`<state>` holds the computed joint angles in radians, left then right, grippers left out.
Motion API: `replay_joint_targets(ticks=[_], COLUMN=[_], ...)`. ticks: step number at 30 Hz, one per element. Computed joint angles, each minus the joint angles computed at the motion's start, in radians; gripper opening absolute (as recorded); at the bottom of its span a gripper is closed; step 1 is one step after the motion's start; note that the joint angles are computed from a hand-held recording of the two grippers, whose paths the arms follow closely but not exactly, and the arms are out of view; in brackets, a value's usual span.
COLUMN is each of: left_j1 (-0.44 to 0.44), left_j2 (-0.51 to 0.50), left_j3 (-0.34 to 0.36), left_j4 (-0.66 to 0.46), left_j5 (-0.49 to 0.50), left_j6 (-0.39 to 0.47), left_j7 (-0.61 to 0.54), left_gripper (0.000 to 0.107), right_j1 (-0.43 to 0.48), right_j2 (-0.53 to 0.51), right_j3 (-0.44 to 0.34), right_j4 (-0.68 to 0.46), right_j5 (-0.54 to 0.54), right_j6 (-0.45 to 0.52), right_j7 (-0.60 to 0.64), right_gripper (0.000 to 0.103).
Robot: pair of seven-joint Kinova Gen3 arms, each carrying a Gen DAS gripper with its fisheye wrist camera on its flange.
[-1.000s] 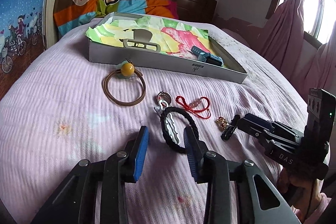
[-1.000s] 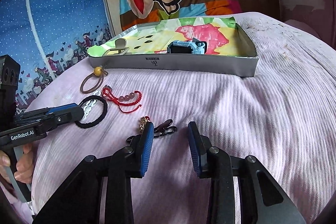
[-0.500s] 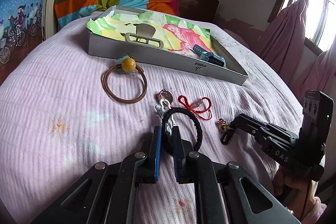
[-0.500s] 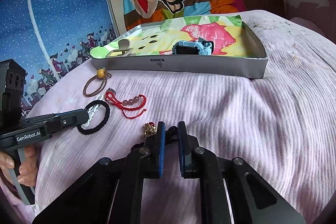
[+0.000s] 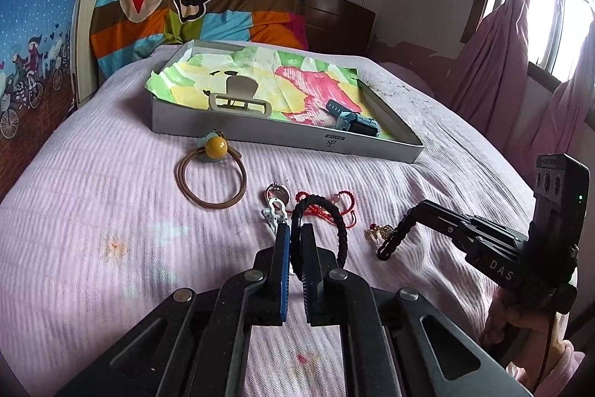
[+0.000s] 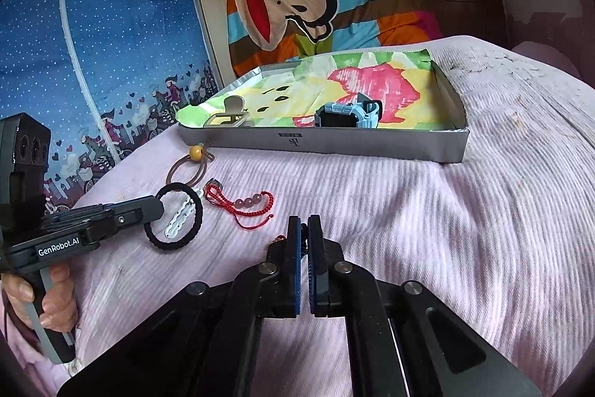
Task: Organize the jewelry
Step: 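Carry the black hair tie into the grey tray with the left tool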
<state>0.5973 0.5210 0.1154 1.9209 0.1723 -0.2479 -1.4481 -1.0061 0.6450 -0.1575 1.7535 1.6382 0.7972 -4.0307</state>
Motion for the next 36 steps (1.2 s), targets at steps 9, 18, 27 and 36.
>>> replay_joint_targets(ticks=[9, 18, 27, 36], left_j1=[0.069, 0.079, 0.088, 0.094], left_j2=[-0.021, -0.01, 0.004, 0.002], left_j3=[-0.058, -0.06, -0.066, -0.071], left_j4=[-0.015, -0.037, -0.04, -0.036], left_j5=[0.051, 0.079, 0.086, 0.086], left_j6=[-0.009, 0.01, 0.017, 0.01], left_j7=[-0.059, -0.077, -0.073, -0.073], left_gripper=[0.006, 0.006, 0.006, 0.006], right_j1=[-0.022, 0.002, 0.028, 0.008], right_j2=[-0.041, -0.035, -0.022, -0.064], right_j3=[-0.001, -0.018, -0.007, -0.002], right_j4=[0.021, 0.011, -0.015, 0.037], right_j5=[0.0, -0.011, -0.07, -0.025], right_j6=[0.062, 0.029, -0.076, -0.039], right_j7=[0.017, 0.043, 0.095, 0.008], right_gripper=[0.002, 0.002, 0.002, 0.002])
